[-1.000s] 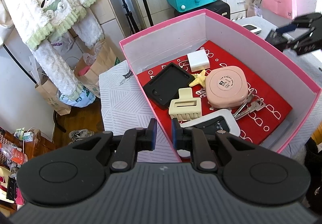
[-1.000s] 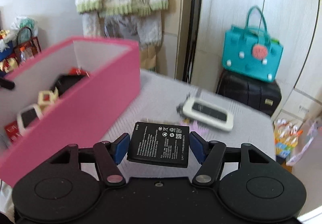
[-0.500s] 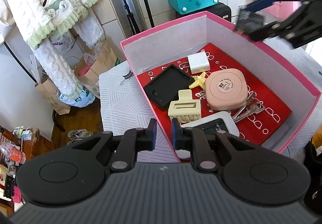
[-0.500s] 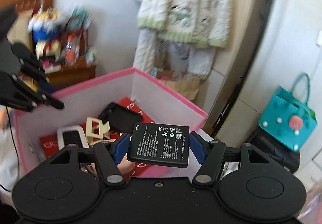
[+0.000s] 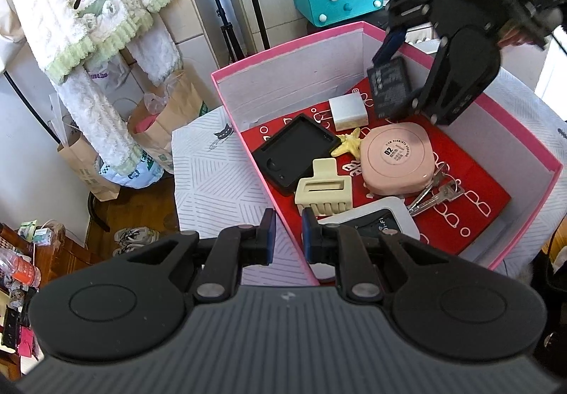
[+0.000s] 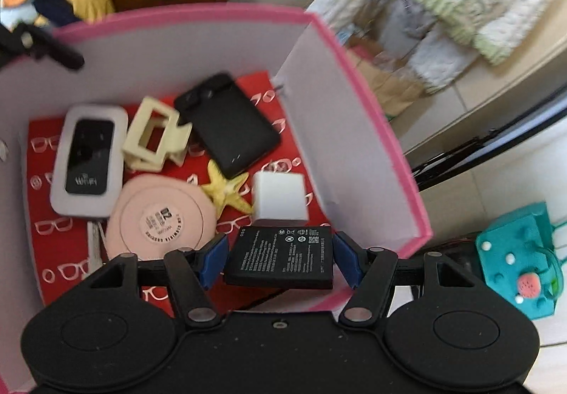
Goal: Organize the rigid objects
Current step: 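Carry the black battery pack into the pink box and release it, then lower the right gripper onto the white Wi-Fi router and grasp it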
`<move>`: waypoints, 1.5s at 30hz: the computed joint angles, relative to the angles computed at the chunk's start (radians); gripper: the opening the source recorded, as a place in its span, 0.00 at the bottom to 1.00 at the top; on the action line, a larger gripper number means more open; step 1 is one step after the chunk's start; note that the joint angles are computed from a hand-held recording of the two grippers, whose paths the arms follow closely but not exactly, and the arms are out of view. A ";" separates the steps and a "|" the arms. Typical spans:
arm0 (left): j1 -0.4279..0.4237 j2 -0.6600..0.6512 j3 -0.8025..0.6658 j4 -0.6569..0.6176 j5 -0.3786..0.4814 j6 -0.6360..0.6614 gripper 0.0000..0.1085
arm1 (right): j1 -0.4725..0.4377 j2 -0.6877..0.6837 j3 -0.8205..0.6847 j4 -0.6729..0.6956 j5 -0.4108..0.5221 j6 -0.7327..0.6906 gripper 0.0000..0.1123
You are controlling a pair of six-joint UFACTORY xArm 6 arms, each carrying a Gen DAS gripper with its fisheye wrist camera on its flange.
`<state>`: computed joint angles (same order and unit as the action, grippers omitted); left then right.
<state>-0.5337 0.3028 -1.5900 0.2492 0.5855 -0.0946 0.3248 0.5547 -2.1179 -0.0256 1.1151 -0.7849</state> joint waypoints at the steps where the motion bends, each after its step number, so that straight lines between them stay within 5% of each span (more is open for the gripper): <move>1: 0.001 0.001 -0.001 -0.004 -0.002 0.002 0.13 | 0.000 0.024 -0.033 -0.002 0.026 -0.002 0.62; 5: 0.002 0.001 -0.001 -0.014 -0.003 0.010 0.13 | -0.012 0.120 -0.180 0.051 0.115 0.016 0.61; 9: 0.001 0.002 -0.003 -0.016 -0.001 0.007 0.13 | -0.027 0.129 -0.182 0.107 0.086 0.016 0.60; 14: 0.000 0.001 -0.006 -0.014 0.005 0.002 0.13 | -0.037 0.007 0.026 0.141 -0.087 0.000 0.61; 20: -0.002 0.005 -0.012 0.004 0.011 -0.021 0.13 | -0.111 -0.185 0.264 0.334 -0.303 -0.005 0.65; 23: -0.010 0.002 -0.005 0.052 0.010 -0.051 0.13 | -0.168 -0.237 0.328 0.344 -0.357 0.093 0.65; 31: -0.015 0.007 -0.012 0.086 0.017 -0.104 0.13 | -0.328 -0.254 0.395 0.414 -0.321 0.286 0.66; 41: -0.016 0.011 -0.017 0.096 0.020 -0.163 0.13 | -0.408 -0.043 0.291 0.668 -0.341 0.161 0.65; 45: -0.017 0.015 -0.020 0.122 0.019 -0.200 0.13 | -0.423 0.052 0.184 0.740 -0.291 0.112 0.57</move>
<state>-0.5511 0.3175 -1.6097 0.3711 0.6050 -0.2950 -0.0980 0.6064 -1.9335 0.7143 0.8241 -0.6727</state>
